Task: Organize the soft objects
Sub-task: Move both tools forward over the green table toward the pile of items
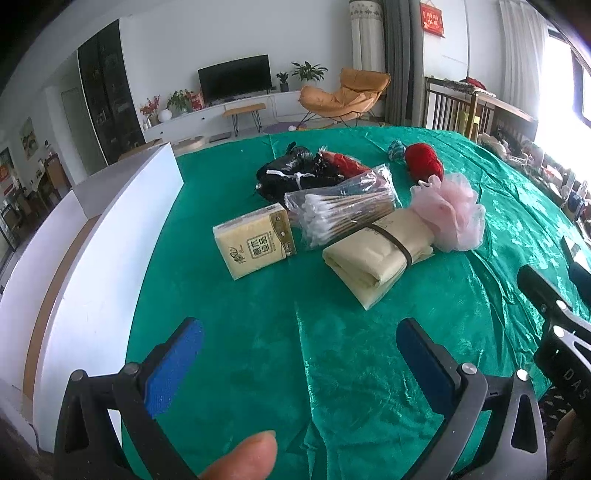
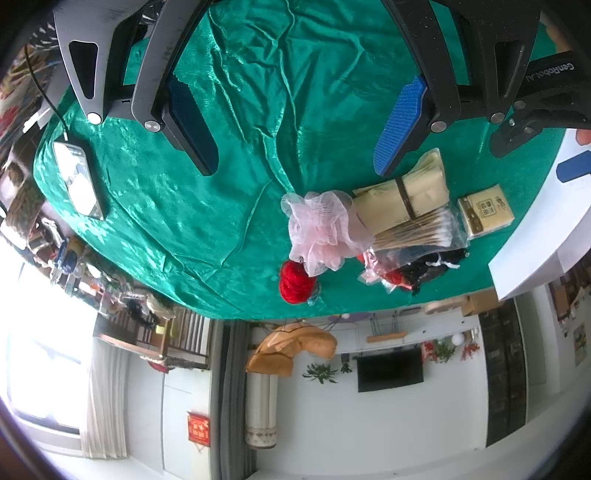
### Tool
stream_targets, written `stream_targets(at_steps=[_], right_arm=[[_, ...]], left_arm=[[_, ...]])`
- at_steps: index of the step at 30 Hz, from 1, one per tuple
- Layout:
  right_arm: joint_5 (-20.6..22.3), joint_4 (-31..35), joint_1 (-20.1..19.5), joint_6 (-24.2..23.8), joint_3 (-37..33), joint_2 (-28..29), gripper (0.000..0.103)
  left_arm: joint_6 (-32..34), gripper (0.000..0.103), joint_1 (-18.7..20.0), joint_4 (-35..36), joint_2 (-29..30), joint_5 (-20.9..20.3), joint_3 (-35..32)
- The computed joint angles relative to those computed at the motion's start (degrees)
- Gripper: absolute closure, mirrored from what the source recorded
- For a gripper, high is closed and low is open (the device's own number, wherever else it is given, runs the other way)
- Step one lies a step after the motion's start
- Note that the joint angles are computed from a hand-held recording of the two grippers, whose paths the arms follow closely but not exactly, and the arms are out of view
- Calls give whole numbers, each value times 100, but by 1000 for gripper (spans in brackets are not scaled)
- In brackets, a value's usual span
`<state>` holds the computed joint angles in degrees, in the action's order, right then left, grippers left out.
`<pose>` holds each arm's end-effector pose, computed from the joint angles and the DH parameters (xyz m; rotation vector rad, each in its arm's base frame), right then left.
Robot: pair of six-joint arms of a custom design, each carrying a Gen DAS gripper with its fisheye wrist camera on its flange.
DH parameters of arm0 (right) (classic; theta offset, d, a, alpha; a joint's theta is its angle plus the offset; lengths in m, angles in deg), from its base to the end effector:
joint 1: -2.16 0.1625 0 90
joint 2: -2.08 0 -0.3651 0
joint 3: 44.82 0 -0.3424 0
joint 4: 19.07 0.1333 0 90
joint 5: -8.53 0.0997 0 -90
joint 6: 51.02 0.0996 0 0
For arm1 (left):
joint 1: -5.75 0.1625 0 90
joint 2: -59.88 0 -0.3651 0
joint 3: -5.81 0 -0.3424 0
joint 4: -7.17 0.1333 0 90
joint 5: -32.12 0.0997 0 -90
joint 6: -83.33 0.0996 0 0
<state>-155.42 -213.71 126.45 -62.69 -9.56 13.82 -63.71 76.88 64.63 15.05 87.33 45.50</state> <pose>0.4072 -0.5304 -0.0927 0.0157 -1.8806 1.1940 -0.0048 -0.6018 0.3249 0.8098 2.2475 -0.7131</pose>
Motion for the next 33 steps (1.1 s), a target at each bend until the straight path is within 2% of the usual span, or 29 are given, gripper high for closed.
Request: stream_targets(at_steps=[33], right_arm=[[71,79,-15,-31,-281,149,15]], left_arm=[[21,0,48,78,114,-119,-40]])
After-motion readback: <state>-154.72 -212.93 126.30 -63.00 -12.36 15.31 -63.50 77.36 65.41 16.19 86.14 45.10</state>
